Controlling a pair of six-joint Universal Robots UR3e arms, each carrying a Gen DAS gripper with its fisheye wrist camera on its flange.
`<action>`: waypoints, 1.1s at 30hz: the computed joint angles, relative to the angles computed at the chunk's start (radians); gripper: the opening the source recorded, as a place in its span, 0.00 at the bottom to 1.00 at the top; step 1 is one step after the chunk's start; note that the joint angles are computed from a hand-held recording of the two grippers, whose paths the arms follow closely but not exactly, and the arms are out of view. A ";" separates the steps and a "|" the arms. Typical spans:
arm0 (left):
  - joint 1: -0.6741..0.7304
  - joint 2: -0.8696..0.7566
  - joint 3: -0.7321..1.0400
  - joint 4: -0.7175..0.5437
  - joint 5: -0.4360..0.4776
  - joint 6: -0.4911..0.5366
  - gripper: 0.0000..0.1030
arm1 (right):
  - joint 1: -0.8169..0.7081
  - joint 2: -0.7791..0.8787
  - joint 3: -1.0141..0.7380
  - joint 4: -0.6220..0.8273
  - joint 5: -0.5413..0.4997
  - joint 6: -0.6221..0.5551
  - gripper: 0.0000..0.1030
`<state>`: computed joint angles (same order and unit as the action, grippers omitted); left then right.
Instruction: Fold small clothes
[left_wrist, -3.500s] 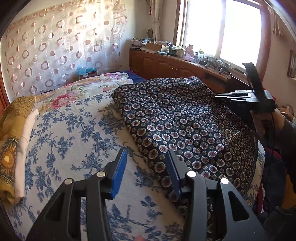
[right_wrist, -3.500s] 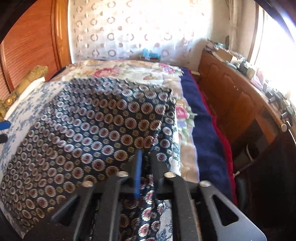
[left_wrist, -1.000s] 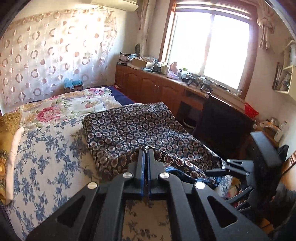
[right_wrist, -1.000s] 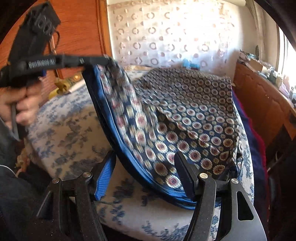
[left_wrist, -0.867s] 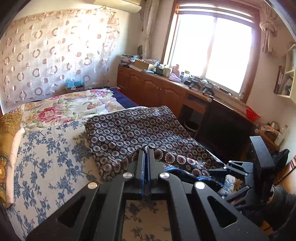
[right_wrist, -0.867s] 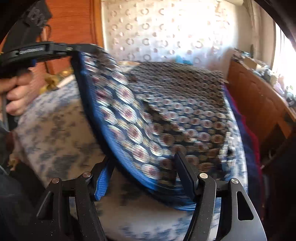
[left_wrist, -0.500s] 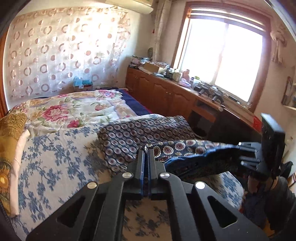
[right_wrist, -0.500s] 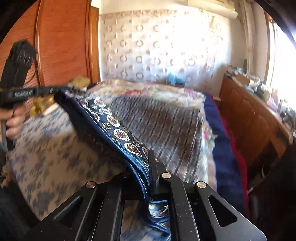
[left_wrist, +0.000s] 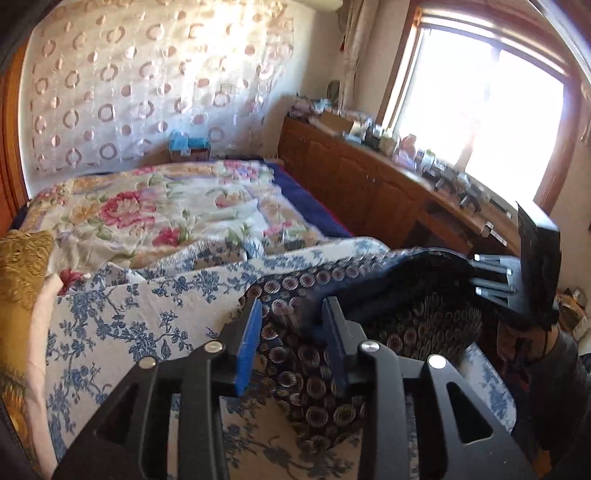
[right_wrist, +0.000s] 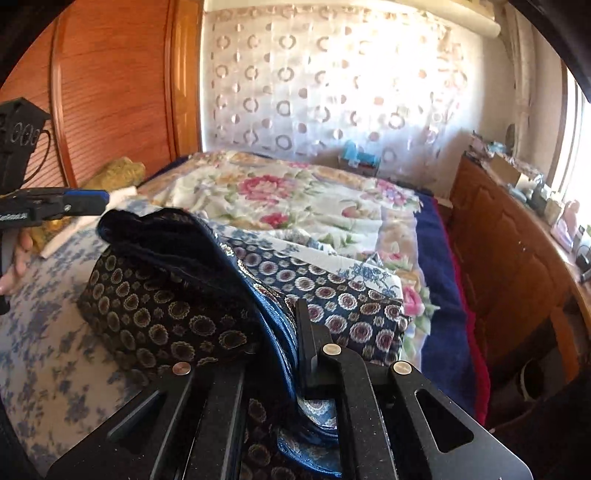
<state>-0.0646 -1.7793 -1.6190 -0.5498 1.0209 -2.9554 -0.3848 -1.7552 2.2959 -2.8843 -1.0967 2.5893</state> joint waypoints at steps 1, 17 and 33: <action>-0.007 -0.030 0.035 -0.029 0.015 0.013 0.33 | 0.014 0.054 -0.036 -0.008 -0.017 0.011 0.01; -0.096 -0.320 0.337 -0.179 0.144 0.011 0.33 | 0.088 0.341 -0.286 0.000 -0.080 -0.005 0.02; -0.112 -0.384 0.395 -0.204 0.167 0.009 0.35 | -0.177 -0.051 0.000 0.072 -0.002 0.077 0.72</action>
<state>-0.1767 -2.1635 -1.2235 -0.7533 1.1883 -2.9462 -0.5614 -1.8062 2.2961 -2.8123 -1.0990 2.6664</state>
